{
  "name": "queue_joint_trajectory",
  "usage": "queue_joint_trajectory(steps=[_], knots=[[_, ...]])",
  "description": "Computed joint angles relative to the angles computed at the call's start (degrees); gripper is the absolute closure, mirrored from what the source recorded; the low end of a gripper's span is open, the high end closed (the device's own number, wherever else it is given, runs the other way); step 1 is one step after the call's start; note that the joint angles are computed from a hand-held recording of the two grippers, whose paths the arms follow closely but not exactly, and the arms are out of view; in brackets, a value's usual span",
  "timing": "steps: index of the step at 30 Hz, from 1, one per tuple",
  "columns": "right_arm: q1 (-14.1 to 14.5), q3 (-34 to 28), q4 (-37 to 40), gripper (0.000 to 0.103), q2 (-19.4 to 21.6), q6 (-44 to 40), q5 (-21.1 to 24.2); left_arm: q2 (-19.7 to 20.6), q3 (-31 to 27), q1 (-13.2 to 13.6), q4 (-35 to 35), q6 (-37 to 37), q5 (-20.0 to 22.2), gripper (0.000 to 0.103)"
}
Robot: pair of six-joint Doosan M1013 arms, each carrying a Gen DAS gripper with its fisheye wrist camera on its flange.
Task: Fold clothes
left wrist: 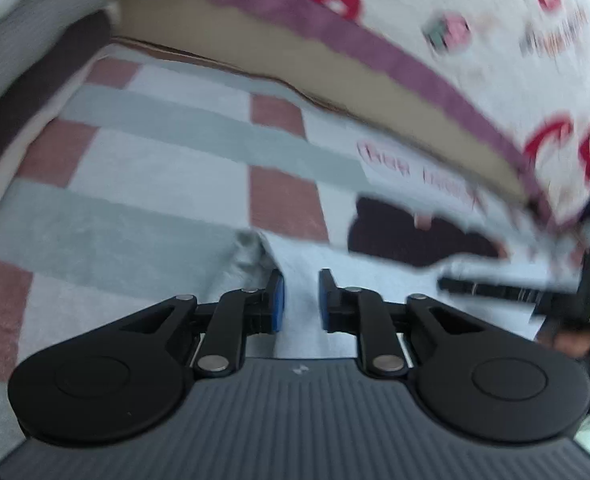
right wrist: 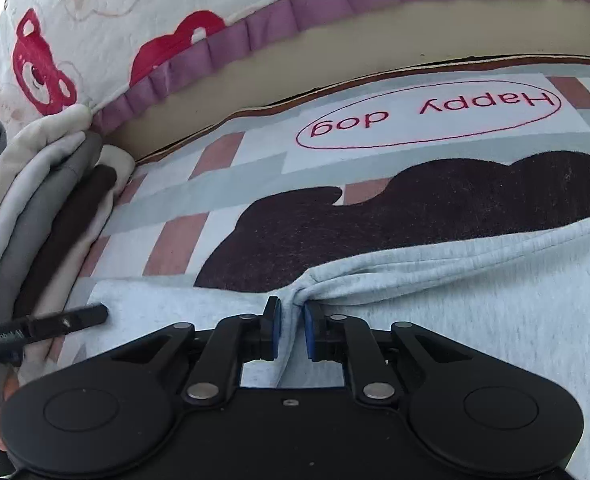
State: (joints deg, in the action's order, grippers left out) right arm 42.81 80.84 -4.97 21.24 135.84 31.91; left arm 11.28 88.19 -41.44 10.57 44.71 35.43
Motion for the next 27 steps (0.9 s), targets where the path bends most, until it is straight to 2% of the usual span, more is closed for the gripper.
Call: queue_joint_trajectory(steps=[2, 4, 6, 7, 9, 10, 11, 12, 14, 15, 16, 17, 18, 20, 24, 26, 27], knots=[[-0.94, 0.56, 4.8, 0.084, -0.32, -0.37, -1.15, 1.33, -2.19, -0.99, 4.33, -1.53, 5.06, 0.083], [-1.62, 1.27, 9.82, 0.078, -0.54, -1.02, -2.38, 1.45, -2.61, -1.1, 5.94, -5.11, 5.61, 0.083], [-2.53, 2.5, 18.73, 0.07, -0.98, -5.1, -3.95, 1.24, -2.28, -0.91, 6.86, -7.88, 4.63, 0.079], [-2.87, 3.11, 23.04, 0.069, -1.13, -6.8, -4.45, 1.18, -1.94, -0.51, 5.93, -7.74, 3.47, 0.077], [-3.01, 4.7, 29.01, 0.066, -1.46, -7.55, -7.12, 1.29, -1.39, 0.59, 1.11, -5.83, 0.84, 0.064], [-3.04, 5.09, 31.62, 0.066, -1.35, -8.61, -8.15, 1.34, -1.06, 1.1, -1.21, -5.32, -0.8, 0.062], [-3.08, 5.35, 34.07, 0.066, -1.2, -9.62, -9.02, 1.47, -1.05, 1.39, -2.32, -5.02, -1.32, 0.064], [-3.2, 4.76, 34.22, 0.066, -0.72, -9.06, -9.05, 1.64, -1.17, 1.6, -2.93, -4.85, -1.43, 0.073], [-3.39, 3.52, 34.08, 0.066, 0.2, -7.85, -8.98, 1.96, -1.55, 1.7, -2.68, -3.76, -1.08, 0.099], [-3.27, 2.65, 31.52, 0.069, 0.51, -7.44, -8.1, 2.11, -1.86, 1.47, -1.24, -2.61, -0.41, 0.1], [-3.09, 1.75, 28.59, 0.083, 0.8, -7.15, -7.12, 2.17, -2.16, 1.07, 1.34, -3.5, -0.08, 0.1], [-2.52, 0.75, 22.66, 0.092, 0.94, -7.09, -5.56, 2.2, -2.44, 0.62, 4.33, -5.12, 0.18, 0.1], [-1.97, -0.07, 17.6, 0.093, 1.03, -7.49, -4.3, 2.22, -2.79, 0.33, 6.28, -6.59, 0.25, 0.1], [-1.34, 0.62, 13.47, 0.093, 0.25, -7.67, -6.37, 2.2, -3.55, -0.21, 10.56, -8.71, -0.26, 0.1], [-1.63, -0.23, 7.28, 0.093, -0.01, -2.25, -9.73, 2.9, -6.28, -1.15, 17.9, -6.75, 0.81, 0.1], [-2.35, -2.46, 9.46, 0.093, 1.05, -5.01, -7.5, 3.96, -8.28, -1.04, 19.24, -7.98, 3.54, 0.099], [-2.73, -4.26, 10.47, 0.088, 2.14, -7.15, -3.75, 4.52, -8.96, -1.18, 21.88, -10.5, 5.1, 0.097]])
